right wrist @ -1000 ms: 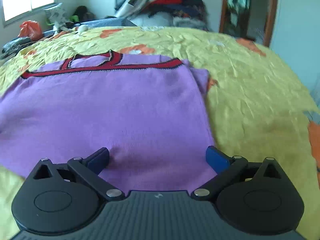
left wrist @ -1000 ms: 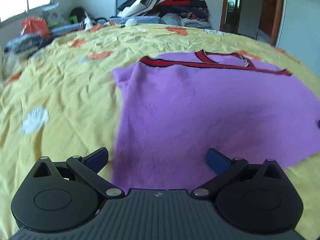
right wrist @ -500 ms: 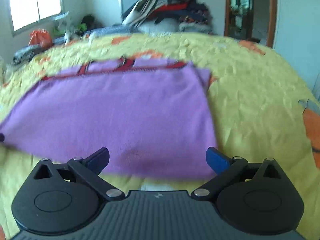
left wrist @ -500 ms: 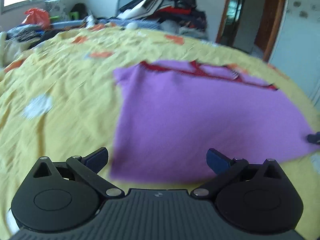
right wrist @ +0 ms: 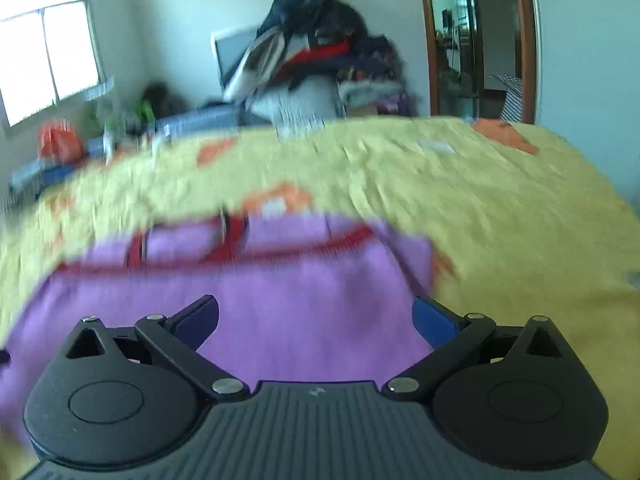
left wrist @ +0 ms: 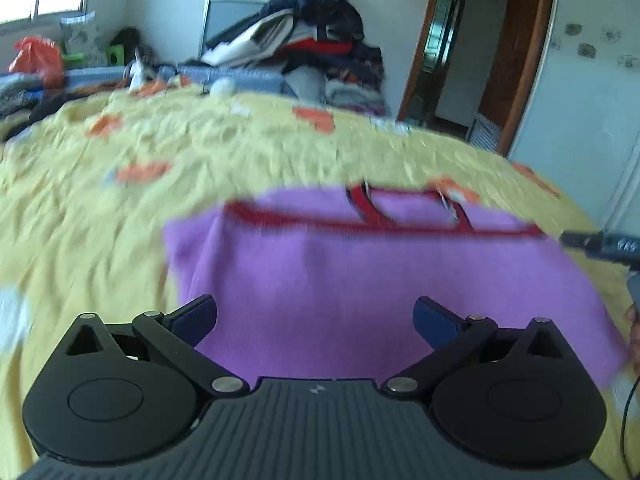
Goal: Fold small clothes
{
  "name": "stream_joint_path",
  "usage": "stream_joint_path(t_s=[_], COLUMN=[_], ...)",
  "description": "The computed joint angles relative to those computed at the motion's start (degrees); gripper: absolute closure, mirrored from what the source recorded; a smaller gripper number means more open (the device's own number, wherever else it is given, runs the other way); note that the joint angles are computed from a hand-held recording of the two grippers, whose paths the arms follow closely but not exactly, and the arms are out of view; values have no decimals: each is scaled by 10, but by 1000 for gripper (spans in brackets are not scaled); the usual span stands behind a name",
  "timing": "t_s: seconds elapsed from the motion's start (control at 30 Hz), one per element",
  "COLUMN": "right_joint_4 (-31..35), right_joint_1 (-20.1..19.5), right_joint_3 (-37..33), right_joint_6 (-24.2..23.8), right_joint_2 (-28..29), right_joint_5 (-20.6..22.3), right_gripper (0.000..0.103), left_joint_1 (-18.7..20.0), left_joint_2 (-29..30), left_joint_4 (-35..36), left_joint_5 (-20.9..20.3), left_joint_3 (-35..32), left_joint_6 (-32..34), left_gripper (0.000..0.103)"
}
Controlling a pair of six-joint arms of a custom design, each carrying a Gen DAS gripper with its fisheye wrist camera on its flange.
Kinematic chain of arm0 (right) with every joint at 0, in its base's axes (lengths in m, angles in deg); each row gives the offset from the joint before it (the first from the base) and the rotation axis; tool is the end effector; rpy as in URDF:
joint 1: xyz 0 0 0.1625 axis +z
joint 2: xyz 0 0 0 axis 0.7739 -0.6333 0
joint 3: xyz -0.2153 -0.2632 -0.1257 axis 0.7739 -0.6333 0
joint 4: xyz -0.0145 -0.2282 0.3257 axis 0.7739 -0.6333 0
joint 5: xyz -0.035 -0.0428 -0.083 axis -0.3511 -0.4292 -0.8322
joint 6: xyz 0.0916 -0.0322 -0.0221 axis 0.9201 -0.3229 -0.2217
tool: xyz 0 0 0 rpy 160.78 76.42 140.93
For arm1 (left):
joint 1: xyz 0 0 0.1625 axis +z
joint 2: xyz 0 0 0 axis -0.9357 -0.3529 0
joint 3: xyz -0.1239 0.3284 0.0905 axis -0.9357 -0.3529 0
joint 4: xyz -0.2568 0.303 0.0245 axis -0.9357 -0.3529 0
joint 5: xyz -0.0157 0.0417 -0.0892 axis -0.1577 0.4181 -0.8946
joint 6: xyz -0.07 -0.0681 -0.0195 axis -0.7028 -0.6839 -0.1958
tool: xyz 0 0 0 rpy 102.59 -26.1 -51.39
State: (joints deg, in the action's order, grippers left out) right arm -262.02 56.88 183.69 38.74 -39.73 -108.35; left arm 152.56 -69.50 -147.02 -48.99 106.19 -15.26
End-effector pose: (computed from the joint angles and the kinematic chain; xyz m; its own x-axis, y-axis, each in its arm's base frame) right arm 0.2135 -0.4524 -0.0367 -0.8179 0.2051 0.5376 -0.3722 0.5240 -0.7661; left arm 0.1001 -0.5065 0.3261 -0.7513 0.3348 -0.5687 0.6365 0.5952 -0.4905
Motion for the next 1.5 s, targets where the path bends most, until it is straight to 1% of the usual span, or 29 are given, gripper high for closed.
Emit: stream_joint_path(t_s=[0.03, 0.1, 0.2, 0.23, 0.33, 0.37, 0.43, 0.5, 0.57, 0.63, 0.7, 0.73, 0.8, 0.83, 0.87, 0.9, 0.93, 0.97, 1.0, 1.03, 1.07, 1.1, 1.17, 1.2, 1.23, 1.3, 1.33, 1.37, 1.5], right_joint_4=[40, 86, 169, 180, 189, 176, 155, 150, 142, 134, 133, 122, 121, 114, 100, 72, 29, -19, -58, -73, -65, -33, 41, 64, 90, 146, 164, 170, 155], right_joint_1=[-6, -24, -41, -46, -57, -62, -66, -62, -60, -50, -54, -59, -55, -54, -60, -67, -69, -70, -73, -71, -63, -60, -60, -60, -58, -51, -51, -57, -56], right_joint_3=[-35, -86, -145, -156, -154, -146, -132, -146, -151, -187, -187, -173, -185, -181, -157, -134, -121, -109, -93, -89, -93, -86, -76, -81, -88, -103, -112, -106, -114], right_joint_6=[-9, -39, -64, -70, -70, -58, -47, -49, -47, -57, -13, 7, -4, -16, -12, -4, 2, -10, -32, -46, -58, -68, -71, -80, -98, -124, -119, -89, -60], right_joint_2=[8, 24, 43, 47, 39, 36, 32, 44, 48, 68, 64, 54, 62, 62, 50, 40, 40, 44, 44, 47, 48, 40, 25, 26, 28, 29, 29, 20, 25], right_joint_5=[-8, 11, 9, 7, 9, 13, 16, -5, -17, -73, -97, -84, -100, -88, -52, -20, -7, 13, 44, 61, 55, 60, 84, 88, 86, 65, 52, 52, 11], right_gripper=[0, 0, 0, 0, 0, 0, 0, 0, 0, 0, 0, 0, 0, 0, 0, 0, 0, 0, 0, 0, 0, 0, 0, 0, 0, 0, 0, 0, 0], left_joint_1=[-5, 0, 12, 17, 30, 33, 33, 42, 26, 19, 19, 17, 18, 16, 4, -8, -20, -26, -30, -37, -48, -55, -52, -51, -42, -19, -12, -7, -6], left_joint_2=[30, 91, 169, 184, 179, 177, 183, 183, 189, 195, 197, 198, 199, 199, 205, 210, 201, 184, 164, 152, 157, 165, 180, 195, 208, 209, 208, 208, 209], left_joint_4=[-10, -15, 0, 10, 6, 4, -12, -12, -37, -45, -50, -56, -62, -86, -134, -194, -232, -247, -238, -217, -220, -210, -157, -137, -115, -76, -62, -58, -75], left_joint_5=[9, 5, 31, 40, 13, 9, 32, 17, 62, 84, 88, 94, 90, 102, 138, 155, 149, 120, 84, 71, 82, 92, 84, 105, 105, 75, 70, 70, 82], left_joint_3=[-22, -79, -156, -173, -171, -171, -176, -185, -173, -173, -174, -173, -174, -166, -155, -136, -111, -85, -62, -50, -43, -44, -65, -79, -97, -123, -136, -142, -144], left_joint_6=[2, -1, 5, 8, 23, 20, -4, -32, -4, 5, 1, 2, 2, -5, 10, 49, 76, 83, 82, 90, 111, 128, 128, 123, 115, 53, 20, 5, -15], left_gripper=[0, 0, 0, 0, 0, 0, 0, 0, 0, 0, 0, 0, 0, 0, 0, 1, 0, 0, 0, 0, 0, 0, 0, 0, 0, 0, 0, 0, 0])
